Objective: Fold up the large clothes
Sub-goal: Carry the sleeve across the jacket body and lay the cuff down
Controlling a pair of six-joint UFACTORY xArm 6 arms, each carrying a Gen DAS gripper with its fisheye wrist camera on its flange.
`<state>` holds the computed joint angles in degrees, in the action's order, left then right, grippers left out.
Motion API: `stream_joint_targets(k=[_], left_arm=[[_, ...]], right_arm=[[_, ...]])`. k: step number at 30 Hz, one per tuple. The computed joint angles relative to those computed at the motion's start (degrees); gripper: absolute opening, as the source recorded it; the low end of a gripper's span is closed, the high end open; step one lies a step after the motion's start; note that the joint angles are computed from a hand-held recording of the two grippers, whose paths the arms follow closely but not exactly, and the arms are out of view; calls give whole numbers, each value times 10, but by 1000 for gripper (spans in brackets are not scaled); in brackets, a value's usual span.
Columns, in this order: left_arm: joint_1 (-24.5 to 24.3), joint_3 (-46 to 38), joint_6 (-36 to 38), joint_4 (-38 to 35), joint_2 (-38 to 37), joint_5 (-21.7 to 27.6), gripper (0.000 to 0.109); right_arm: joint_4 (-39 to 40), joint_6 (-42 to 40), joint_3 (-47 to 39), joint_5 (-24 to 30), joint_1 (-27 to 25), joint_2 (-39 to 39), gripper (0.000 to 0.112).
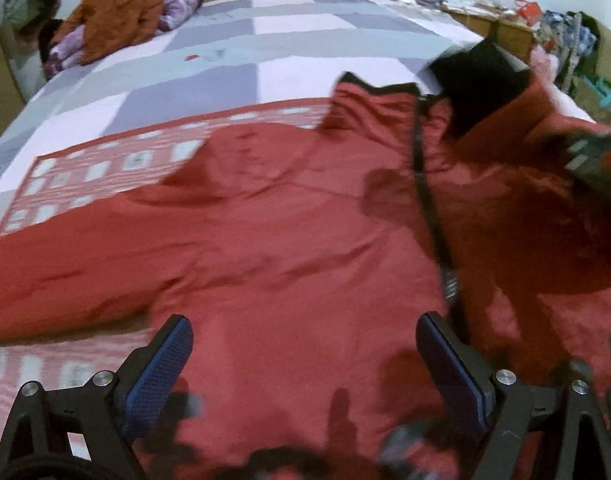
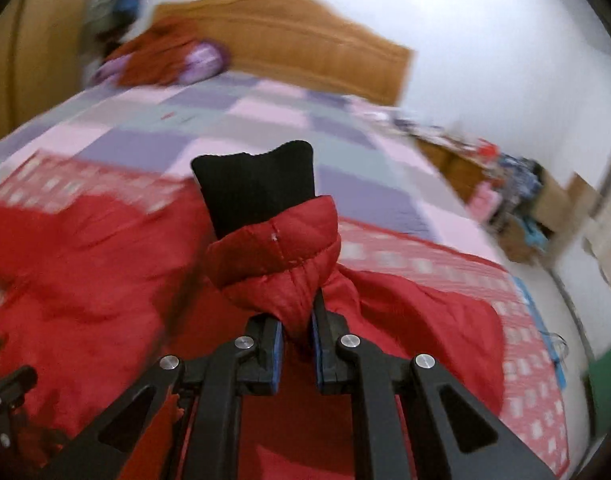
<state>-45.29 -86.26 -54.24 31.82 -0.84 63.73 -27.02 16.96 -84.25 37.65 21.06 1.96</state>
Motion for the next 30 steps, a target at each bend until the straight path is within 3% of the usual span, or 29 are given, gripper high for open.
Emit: stream_joint_targets(k=[7, 14, 19, 21, 26, 27, 28, 30], left_arm=[[17, 100, -27, 0, -90, 4, 94], [25, 143, -36, -2, -130, 6, 94], [36, 147, -37, -5, -133, -5, 94], [40, 144, -35, -6, -130, -7, 94], [56, 124, -32, -20, -112, -31, 94], [59, 117, -31, -23, -105, -40, 94], [62, 108, -28, -26, -98, -47, 94], [67, 88, -21, -33, -78, -61, 94]], right_arm=[[-4, 3, -31, 18, 94, 55, 12], [24, -12, -91, 53, 110, 125, 13], [29, -16, -62, 45, 112, 110, 13], [65, -38, -42, 32, 106, 95, 15], [129, -93, -28, 66, 105, 76, 34], [145, -103, -12, 57, 104, 61, 50], [168, -117, 8, 45, 102, 43, 77], [192, -131, 40, 30, 99, 11, 93]])
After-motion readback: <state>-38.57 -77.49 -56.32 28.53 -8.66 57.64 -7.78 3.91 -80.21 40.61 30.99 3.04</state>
